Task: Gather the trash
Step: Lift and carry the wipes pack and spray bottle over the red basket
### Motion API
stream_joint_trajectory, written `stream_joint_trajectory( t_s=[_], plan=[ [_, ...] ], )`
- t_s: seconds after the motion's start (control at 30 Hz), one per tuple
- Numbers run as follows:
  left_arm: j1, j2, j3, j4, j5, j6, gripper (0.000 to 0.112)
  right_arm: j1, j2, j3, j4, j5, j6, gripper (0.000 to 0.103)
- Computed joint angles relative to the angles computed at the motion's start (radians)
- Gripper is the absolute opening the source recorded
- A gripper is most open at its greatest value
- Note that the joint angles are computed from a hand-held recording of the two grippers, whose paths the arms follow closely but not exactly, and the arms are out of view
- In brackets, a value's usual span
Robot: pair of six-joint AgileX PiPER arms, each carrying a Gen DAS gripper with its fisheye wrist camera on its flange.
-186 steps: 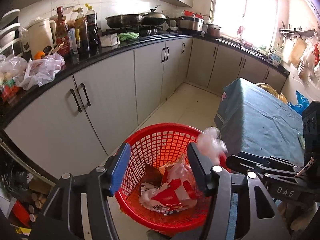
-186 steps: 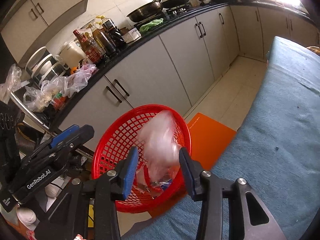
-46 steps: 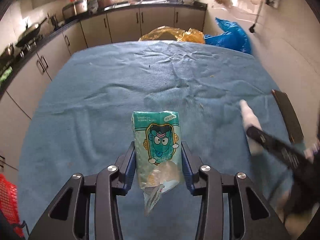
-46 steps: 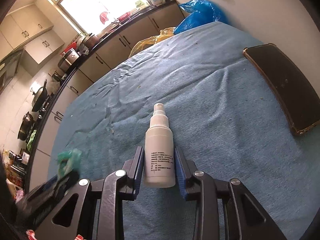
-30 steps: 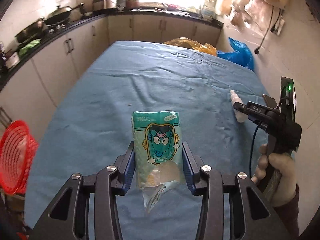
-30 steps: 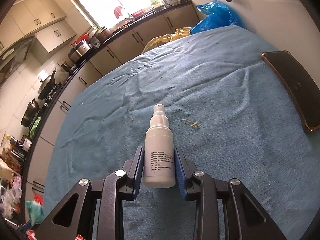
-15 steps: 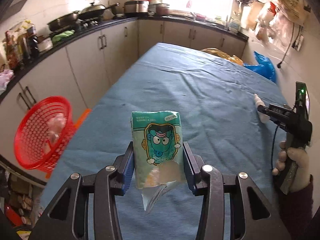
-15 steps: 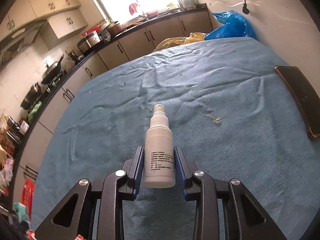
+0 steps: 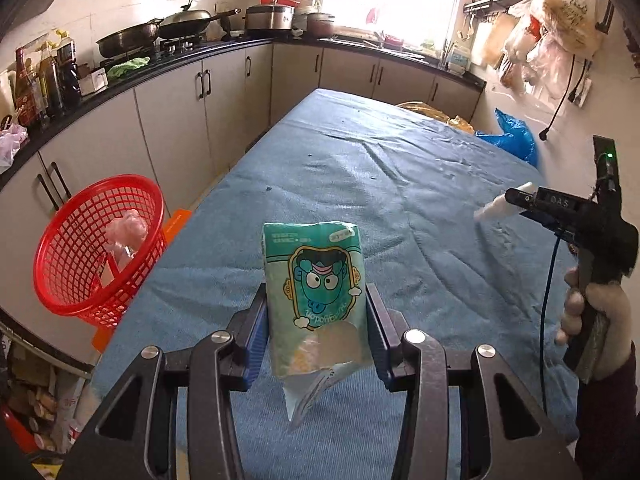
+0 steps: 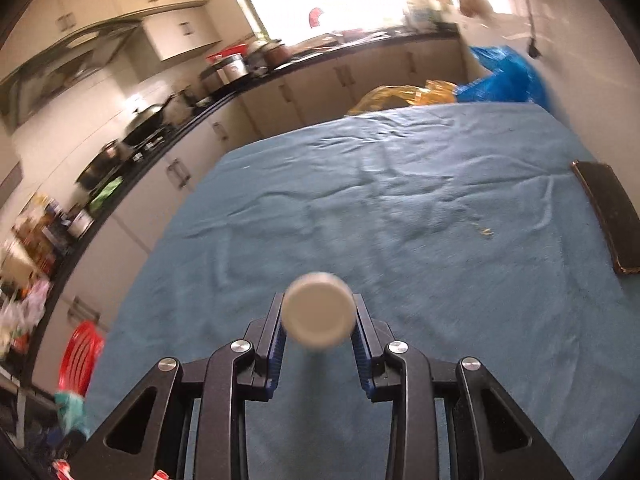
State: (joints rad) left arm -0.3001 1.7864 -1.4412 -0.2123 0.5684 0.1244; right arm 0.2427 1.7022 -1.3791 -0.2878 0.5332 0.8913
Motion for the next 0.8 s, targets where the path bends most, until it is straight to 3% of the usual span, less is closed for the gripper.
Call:
stream_joint_trajectory(
  t_s=[0.3, 0.57, 0.8],
  plan=[
    [0.071, -0.086, 0.094, -0.135, -0.025, 0.136, 0.043, 0.165, -0.05, 0.045, -0.028, -0.023, 0.087, 0.033],
    [0.127, -0.142, 0.143, -0.189, -0.036, 0.189, 0.043, 0.299, -0.018, 0.012, -0.058, -0.038, 0.124, 0.033],
    [0.17, -0.154, 0.152, -0.225, -0.025, 0.217, 0.043, 0.353, 0.008, -0.013, -0.019, -0.044, 0.064, 0.033]
  ],
)
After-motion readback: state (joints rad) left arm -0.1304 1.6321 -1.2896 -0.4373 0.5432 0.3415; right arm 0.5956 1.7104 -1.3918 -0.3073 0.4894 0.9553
